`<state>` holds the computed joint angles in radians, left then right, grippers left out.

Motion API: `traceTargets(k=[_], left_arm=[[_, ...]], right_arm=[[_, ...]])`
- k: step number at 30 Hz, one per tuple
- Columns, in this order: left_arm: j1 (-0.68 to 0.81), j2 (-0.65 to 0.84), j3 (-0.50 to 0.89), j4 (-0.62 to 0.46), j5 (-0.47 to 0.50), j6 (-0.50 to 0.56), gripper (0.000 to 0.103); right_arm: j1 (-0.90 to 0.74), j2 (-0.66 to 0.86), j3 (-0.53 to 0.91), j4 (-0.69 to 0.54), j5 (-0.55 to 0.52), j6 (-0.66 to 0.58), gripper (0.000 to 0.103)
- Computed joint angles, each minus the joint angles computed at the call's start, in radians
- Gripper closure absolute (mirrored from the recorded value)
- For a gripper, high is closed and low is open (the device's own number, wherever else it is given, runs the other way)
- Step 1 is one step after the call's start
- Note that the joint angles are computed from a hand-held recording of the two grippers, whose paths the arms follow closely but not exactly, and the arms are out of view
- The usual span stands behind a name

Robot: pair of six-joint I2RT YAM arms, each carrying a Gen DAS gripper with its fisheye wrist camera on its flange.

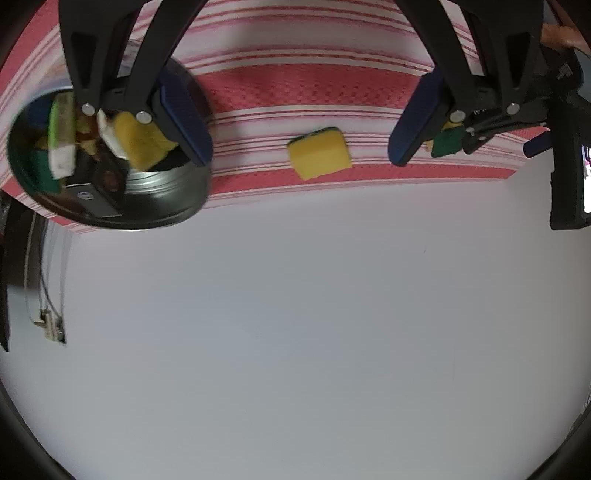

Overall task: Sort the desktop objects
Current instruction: 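Grasp the large yellow sponge with the right tool while the left tool grasps the green-topped sponge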

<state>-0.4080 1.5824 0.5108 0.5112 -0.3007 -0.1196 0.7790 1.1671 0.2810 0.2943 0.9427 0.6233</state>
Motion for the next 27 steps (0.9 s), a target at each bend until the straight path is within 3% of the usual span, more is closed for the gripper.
traceTargets(k=[3,8,15,20,23,24,27], left_arm=[[0.055,0.032,0.040,-0.037,0.022,-0.026,0.002],[0.122,0.107,0.115,-0.066,0.050,-0.052,0.002],[0.176,0.148,0.164,-0.133,0.091,-0.100,0.002],[0.165,0.161,0.174,-0.130,0.080,-0.089,0.002],[0.172,0.174,0.186,-0.136,0.090,-0.094,0.002],[0.171,0.175,0.188,-0.141,0.088,-0.098,0.002],[0.175,0.186,0.196,-0.142,0.095,-0.100,0.002]], right_arm=[[-0.085,0.071,0.034,0.054,-0.118,-0.051,0.005],[-0.236,0.217,0.141,0.043,-0.332,-0.080,0.005],[-0.425,0.471,0.390,-0.088,-0.566,-0.152,0.005],[-0.470,0.658,0.618,-0.277,-0.621,-0.206,0.006],[-0.470,0.745,0.728,-0.398,-0.622,-0.210,0.013],[-0.470,0.741,0.723,-0.388,-0.621,-0.208,0.023],[-0.473,0.727,0.704,-0.366,-0.624,-0.210,0.027]])
